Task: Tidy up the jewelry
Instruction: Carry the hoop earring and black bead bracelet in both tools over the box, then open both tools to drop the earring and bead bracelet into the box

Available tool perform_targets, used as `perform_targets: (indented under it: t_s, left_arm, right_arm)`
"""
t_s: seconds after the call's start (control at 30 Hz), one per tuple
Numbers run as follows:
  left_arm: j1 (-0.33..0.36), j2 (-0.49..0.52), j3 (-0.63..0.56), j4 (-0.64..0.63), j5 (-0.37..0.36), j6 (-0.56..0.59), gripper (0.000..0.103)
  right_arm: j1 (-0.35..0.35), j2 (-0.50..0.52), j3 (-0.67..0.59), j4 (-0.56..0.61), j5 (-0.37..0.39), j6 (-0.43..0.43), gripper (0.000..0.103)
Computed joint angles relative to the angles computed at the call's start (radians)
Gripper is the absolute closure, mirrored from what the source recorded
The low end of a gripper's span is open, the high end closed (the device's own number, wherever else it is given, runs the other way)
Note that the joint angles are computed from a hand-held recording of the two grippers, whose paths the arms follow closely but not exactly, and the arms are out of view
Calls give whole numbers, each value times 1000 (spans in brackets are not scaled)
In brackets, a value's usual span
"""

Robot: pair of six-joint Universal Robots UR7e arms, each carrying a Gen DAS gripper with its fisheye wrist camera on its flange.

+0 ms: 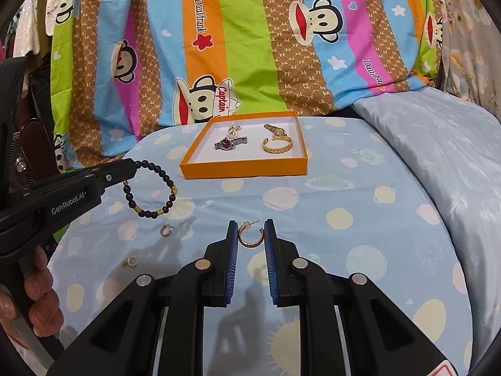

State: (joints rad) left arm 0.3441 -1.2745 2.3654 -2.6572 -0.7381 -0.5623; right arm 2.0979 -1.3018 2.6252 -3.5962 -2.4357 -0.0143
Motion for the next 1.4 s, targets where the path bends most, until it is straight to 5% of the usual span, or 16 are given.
perform_targets:
  t_s: [0.47, 0.73, 0.97, 1.13, 1.4]
  left_arm:
    - [217, 285, -284, -254, 28, 338, 96]
    - [309, 415, -396, -266, 2, 392, 96]
    - [339, 456, -424, -265, 2, 406, 95]
    - [339, 455, -419, -265, 17, 386, 68]
    - [286, 385, -350, -252, 42, 349, 67]
  right_arm:
    - [-240, 108, -258, -10, 173, -251, 87]
    - [-320, 207, -377, 28, 221, -296, 87]
    - [-339, 244, -393, 25, 210, -310, 83]
    - [-323, 246, -380, -24, 189, -321, 66]
    - [-265, 167, -295, -63, 167, -277, 60]
